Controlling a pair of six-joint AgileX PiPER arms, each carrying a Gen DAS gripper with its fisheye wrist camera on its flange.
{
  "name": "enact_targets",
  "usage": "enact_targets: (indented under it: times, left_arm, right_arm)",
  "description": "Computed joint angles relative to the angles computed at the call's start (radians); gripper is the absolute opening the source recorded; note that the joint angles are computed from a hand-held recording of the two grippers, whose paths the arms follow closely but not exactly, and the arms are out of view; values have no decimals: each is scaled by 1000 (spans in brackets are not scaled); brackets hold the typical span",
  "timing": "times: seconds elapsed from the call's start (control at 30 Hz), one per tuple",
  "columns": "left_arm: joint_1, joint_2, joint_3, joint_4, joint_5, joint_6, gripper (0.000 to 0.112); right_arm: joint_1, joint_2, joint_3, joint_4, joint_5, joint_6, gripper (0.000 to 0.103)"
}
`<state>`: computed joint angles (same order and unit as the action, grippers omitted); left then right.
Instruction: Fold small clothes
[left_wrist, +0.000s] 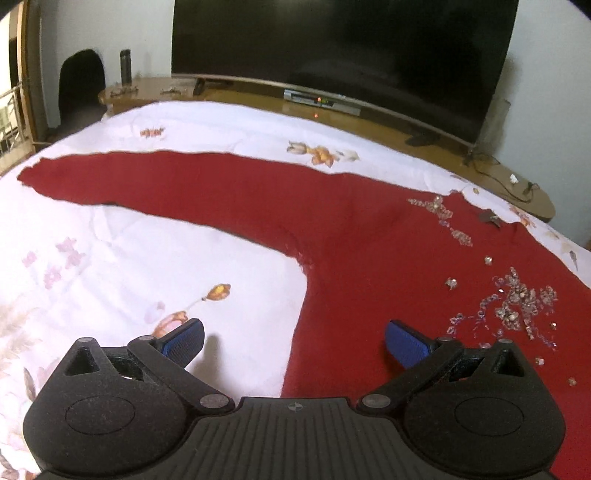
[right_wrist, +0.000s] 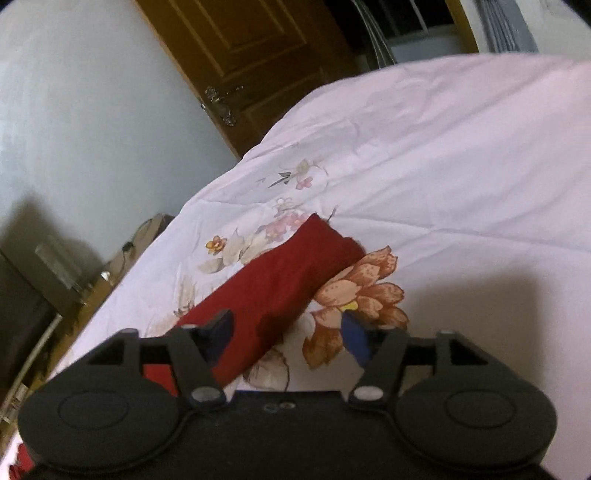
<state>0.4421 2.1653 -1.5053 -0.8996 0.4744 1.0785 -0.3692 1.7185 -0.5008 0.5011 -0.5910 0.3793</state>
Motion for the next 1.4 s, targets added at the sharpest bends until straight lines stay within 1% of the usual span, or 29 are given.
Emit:
enact_targets:
  times: [0.07, 0.1, 0.13, 0.17, 0.2, 0.23, 0.27, 0.3, 0.33, 0.37, 0.43, 0.5, 0.57, 0.67, 0.77, 0.9, 1.07, 1.17, 1.2, 1.27, 1.3, 1.33, 1.37, 1.4]
  left_arm:
    - [-7, 16, -14, 16, -2, -23, 103]
    - [-9, 23, -22, 23, -4, -35, 103]
    - [-12, 31, -31, 41, -3, -58, 103]
    - [-14, 35, -37, 58, -3, -75, 103]
    - [-15, 41, -43, 74, -4, -92, 103]
    - [-14, 42, -46, 81, -3, -98, 103]
    - [-12, 43, -46, 85, -2, -98, 103]
    - [-8, 44, -50, 91, 4, -103, 103]
    - [-1, 44, -52, 92, 11, -100, 103]
    - [8, 43, -55, 93, 18, -100, 103]
    - [31, 46, -70, 89, 43, -91, 103]
    - [53, 50, -83, 83, 61, -79, 103]
    - [77, 60, -104, 70, 95, -62, 103]
    - [103, 86, -138, 57, 137, -23, 103]
    - [114, 109, -167, 66, 157, 15, 103]
    - [114, 130, -210, 125, 188, 28, 103]
    - [105, 142, -250, 199, 219, -9, 103]
    - [105, 141, -248, 203, 219, -16, 103]
    - [106, 143, -258, 207, 231, -24, 103]
    - [119, 140, -265, 199, 256, 10, 103]
    - [129, 118, -224, 154, 222, 65, 103]
    - [139, 90, -164, 87, 161, 150, 103]
    - [147, 71, -122, 40, 117, 219, 103]
    - [155, 63, -107, 33, 104, 249, 103]
  right_arm:
    - [-38, 28, -9, -118, -9, 88, 64]
    - [-63, 43, -24, -175, -7, 123, 61]
    - [-81, 47, -33, -218, 1, 159, 54]
    - [-103, 55, -49, -265, 13, 201, 49]
    - [-130, 62, -67, -310, 32, 240, 37]
    - [-154, 83, -97, -344, 54, 272, 20]
    - [-167, 84, -112, -350, 84, 279, 12]
    - [-181, 93, -124, -384, 93, 310, 8]
    - [-186, 96, -128, -392, 90, 320, 6]
    - [-181, 95, -136, -366, 99, 291, 6]
    - [-141, 82, -151, -243, 122, 160, 5]
    - [-99, 58, -154, -127, 125, 38, 5]
    - [-55, 41, -169, -19, 124, -72, 5]
    - [44, 17, -213, 203, 118, -303, 5]
    - [166, -11, -263, 411, 96, -532, 5]
    - [340, -23, -363, 613, 59, -778, 5]
    - [512, 47, -532, 747, 45, -962, 5]
    - [595, 118, -648, 799, 62, -1048, 5]
    - [617, 144, -687, 814, 69, -1080, 5]
    - [663, 198, -771, 861, 90, -1154, 5]
    - [679, 225, -814, 889, 104, -1196, 5]
    - [699, 257, -865, 932, 118, -1258, 5]
    - [713, 282, -905, 971, 127, -1314, 5]
    - [729, 310, -949, 1010, 137, -1369, 5]
